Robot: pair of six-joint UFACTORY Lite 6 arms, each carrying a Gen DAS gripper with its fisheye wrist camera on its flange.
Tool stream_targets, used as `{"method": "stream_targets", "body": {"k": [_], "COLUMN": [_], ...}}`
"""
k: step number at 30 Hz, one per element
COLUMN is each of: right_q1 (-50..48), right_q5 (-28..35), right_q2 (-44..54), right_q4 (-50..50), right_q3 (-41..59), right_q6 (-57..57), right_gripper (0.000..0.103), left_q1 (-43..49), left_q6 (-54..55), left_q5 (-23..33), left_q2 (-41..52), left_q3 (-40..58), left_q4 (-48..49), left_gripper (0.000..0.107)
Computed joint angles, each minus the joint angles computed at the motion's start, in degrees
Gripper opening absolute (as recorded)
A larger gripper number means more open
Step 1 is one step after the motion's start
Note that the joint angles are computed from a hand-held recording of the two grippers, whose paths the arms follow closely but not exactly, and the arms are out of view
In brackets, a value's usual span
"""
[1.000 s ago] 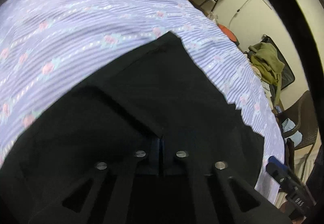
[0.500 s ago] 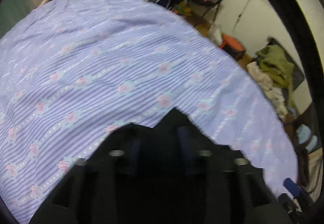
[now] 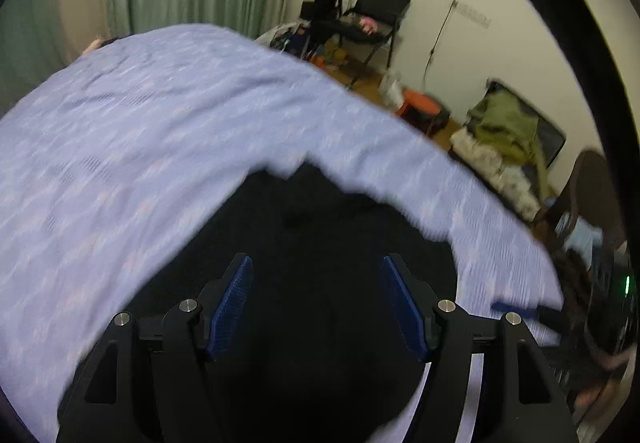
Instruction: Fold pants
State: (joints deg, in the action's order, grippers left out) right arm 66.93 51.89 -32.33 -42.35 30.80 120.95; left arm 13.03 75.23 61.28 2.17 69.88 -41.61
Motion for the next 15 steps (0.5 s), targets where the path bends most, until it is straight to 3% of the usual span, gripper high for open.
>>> {"method": "stream_targets", "body": {"k": [6, 8, 11, 15], "right_q1": [9.1, 11.5, 14.2, 17.3], "right_q5": [-3.5, -3.6, -3.9, -2.4], "right_q2": [8.5, 9.2, 9.3, 8.8], "right_q4": [3.0, 4.2, 5.8, 7.2], "right_q3": [4.0, 3.8, 2.9, 1.8], "right_q6": [-0.5, 0.4, 1.9, 3.8], "right_gripper": [0.066, 0.064, 0.06, 0.058], "left_q1": [13.3, 15.9, 15.3, 7.7], "left_q6": [15.4, 19.8, 23.9, 24.1], "left_q5": [3.8, 6.0, 5.3, -1.4], "left_q2": [-20.7, -27.3, -33.6, -37.1], "left_q3": [-23.5, -29.3, -36.2, -41.9], "left_q4": [7.4, 8.3, 8.3, 6.7], "left_gripper": [0.065, 0.059, 0.049, 0.044]}}
